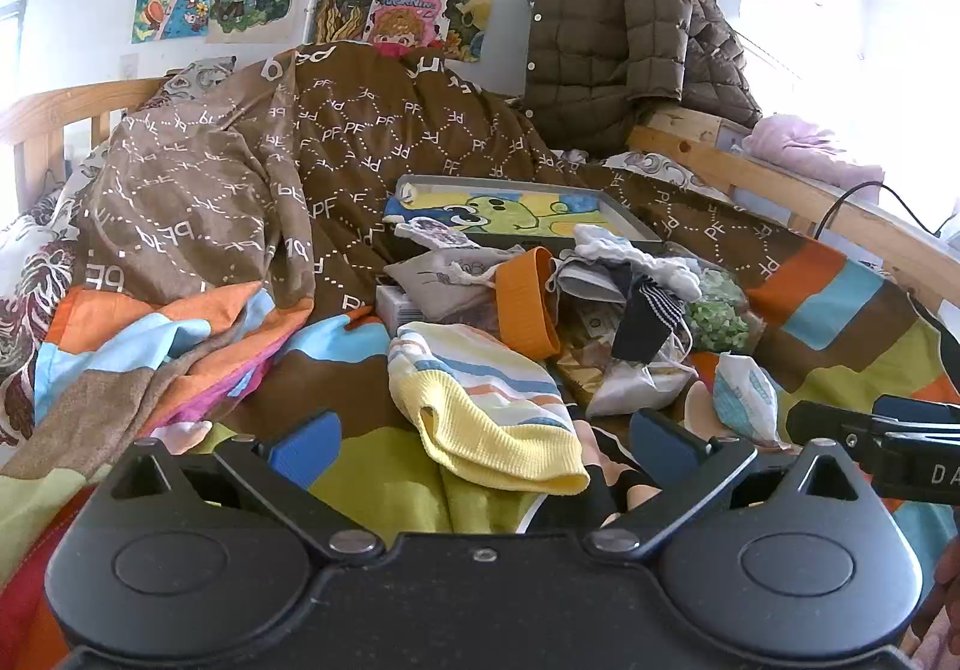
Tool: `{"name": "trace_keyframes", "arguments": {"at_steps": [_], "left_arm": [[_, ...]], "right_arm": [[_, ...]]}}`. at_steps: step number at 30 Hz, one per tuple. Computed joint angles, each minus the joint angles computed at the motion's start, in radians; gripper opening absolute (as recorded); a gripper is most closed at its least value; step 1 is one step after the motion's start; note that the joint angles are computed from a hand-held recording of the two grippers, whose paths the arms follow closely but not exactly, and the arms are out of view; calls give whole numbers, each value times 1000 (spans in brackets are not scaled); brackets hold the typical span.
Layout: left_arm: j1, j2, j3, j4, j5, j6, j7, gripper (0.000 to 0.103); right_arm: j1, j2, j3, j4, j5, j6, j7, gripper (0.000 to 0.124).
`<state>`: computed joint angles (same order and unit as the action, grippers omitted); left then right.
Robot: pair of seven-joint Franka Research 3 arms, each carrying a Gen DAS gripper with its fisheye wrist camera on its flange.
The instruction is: Organize soft objects
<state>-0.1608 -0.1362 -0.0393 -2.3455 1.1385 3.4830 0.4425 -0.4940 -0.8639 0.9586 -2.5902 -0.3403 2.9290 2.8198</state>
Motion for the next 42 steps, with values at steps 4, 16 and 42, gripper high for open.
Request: {"name": "trace_keyframes", "arguments": {"at_steps": [4, 16, 42], "left_arm": [[-7, -6, 16, 11, 56, 3, -50, 102], [13, -8, -2, 18, 76, 5, -71, 102], [12, -10, -3, 6, 44, 9, -38, 102]], "right_arm": [[0, 1, 0, 0, -2, 1, 0, 102], [2, 2, -1, -1, -2, 3, 1, 102], [-3, 3, 8, 5, -3, 4, 0, 103]]}}
